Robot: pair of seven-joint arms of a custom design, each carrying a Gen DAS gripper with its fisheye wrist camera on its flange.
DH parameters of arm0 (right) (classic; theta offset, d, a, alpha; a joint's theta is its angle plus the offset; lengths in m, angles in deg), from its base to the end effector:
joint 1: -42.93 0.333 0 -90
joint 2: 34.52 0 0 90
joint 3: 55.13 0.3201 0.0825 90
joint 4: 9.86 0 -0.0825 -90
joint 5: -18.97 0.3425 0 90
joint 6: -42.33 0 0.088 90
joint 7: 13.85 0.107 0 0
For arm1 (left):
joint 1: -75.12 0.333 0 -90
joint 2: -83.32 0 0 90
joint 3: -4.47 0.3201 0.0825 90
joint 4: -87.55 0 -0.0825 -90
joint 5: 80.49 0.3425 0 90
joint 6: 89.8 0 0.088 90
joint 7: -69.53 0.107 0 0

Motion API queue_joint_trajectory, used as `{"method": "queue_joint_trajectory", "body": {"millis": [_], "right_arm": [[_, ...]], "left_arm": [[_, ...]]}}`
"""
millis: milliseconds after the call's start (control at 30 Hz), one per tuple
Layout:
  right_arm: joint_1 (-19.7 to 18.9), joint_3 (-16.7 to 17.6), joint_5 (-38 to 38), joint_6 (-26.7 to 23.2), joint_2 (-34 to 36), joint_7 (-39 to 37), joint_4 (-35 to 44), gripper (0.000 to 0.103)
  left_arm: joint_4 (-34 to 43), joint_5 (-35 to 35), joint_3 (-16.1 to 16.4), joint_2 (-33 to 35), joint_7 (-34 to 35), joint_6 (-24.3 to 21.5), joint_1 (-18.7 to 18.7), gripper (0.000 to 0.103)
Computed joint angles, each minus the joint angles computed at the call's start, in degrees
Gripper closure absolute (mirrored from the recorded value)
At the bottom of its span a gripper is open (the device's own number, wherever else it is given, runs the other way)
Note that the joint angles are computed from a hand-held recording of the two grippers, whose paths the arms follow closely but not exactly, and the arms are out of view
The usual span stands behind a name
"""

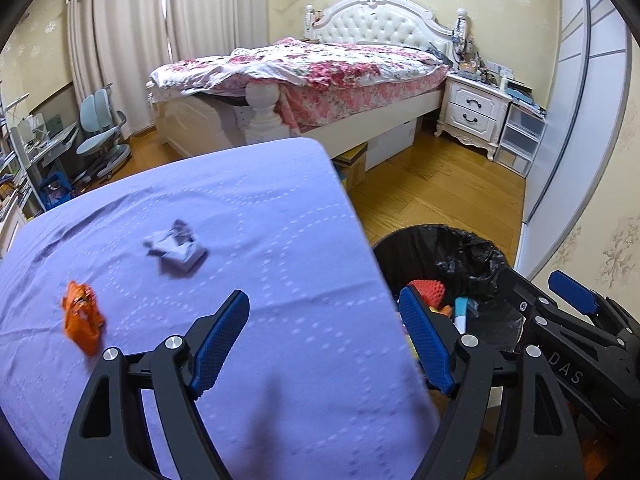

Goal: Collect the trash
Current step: 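Carry bottle and tube over the black bin and open both tools to drop them, then return to the table and grasp the orange bag bundle with the left tool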

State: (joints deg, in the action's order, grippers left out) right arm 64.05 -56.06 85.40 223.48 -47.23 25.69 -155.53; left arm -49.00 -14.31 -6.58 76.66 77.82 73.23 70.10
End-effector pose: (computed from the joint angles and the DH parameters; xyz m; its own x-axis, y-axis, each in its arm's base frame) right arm 0.4214 0.0667 0.4447 0.1453 -0.9701 -0.1943 -0.7019 0.0373 -0.7113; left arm 0.4404 -0.1790 0.4363 0.1127 -0.9935 -0.0145 -0.6959 -0.0685 -0.7148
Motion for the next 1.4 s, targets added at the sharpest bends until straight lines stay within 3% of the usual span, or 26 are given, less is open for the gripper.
{"method": "queue_joint_trajectory", "body": {"millis": [567,900,1100,1267,1400], "right_arm": [[4.06,6.81,-12.47,-1.81,-3.55,10.94,-3.85,0.028],[3.12,11.55,-24.95,-2.97,-1.44,21.01,-2.78,0.028],[3.03,12.74,-31.18,-3.79,1.66,25.69,-0.07,0.028],[3.28,13.61,-35.93,-4.15,5.04,29.0,3.08,0.028],[3.42,13.93,-40.27,-4.62,7.46,32.29,5.49,0.028]], "left_arm": [[-15.15,-3.88,2.79,-13.29,-1.26,0.02,7.77,0.026],[-16.47,-4.53,4.17,-13.12,0.45,1.26,13.24,0.026],[-15.46,-7.67,6.75,-10.48,6.25,4.01,14.02,0.05],[-15.0,-8.1,6.05,-9.62,8.78,5.21,15.33,0.069],[-14.75,-7.18,6.2,-9.04,9.74,6.63,16.45,0.069]]}}
